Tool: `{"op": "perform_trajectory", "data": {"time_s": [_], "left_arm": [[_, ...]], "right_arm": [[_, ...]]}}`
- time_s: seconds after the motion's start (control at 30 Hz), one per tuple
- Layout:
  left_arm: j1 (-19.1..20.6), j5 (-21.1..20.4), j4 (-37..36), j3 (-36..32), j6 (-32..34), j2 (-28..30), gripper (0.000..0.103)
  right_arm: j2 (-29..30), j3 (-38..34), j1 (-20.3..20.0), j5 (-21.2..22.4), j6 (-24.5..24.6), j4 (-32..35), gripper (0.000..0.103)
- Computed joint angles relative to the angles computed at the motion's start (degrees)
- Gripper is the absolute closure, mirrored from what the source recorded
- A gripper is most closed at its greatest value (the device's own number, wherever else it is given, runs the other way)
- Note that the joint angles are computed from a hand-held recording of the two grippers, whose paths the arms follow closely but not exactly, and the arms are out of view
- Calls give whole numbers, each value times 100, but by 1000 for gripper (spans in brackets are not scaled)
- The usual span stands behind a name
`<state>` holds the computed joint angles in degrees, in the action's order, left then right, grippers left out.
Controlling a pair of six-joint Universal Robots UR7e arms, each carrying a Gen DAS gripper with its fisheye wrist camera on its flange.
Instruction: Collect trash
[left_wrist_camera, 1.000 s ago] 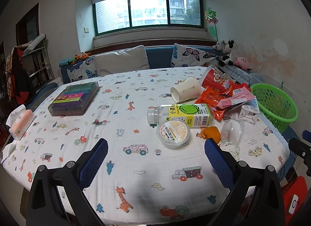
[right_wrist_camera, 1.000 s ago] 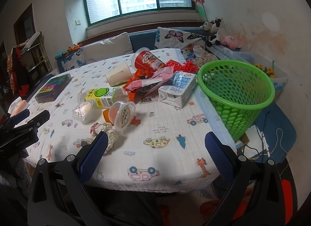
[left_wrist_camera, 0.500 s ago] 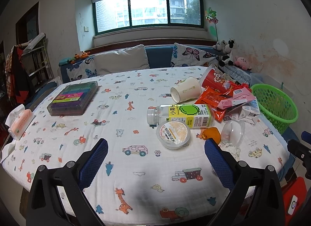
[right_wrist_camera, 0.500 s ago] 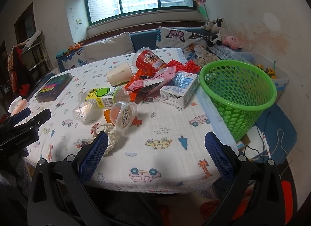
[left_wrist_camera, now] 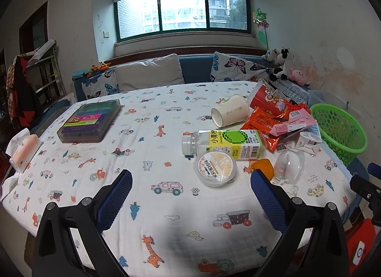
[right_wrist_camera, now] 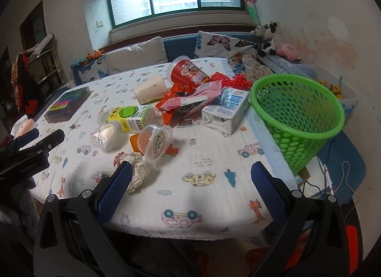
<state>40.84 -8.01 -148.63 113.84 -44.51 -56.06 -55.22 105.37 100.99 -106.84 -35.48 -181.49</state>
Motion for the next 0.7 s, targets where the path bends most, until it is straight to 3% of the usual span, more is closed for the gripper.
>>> {"op": "perform_trajectory", "data": {"time_s": [0.23,0.43,0.7], "left_arm": [[157,25,-325,-84,360,-25,6],[242,28,381,-73,-244,-273,6],[301,-3,532,-8,-416,-412,6]], "right_arm": [[150,-112,33,29,-73,132,4],[299,-239,54,189,-98,464,4],[599,-409,79,457,-235,916,4]]}}
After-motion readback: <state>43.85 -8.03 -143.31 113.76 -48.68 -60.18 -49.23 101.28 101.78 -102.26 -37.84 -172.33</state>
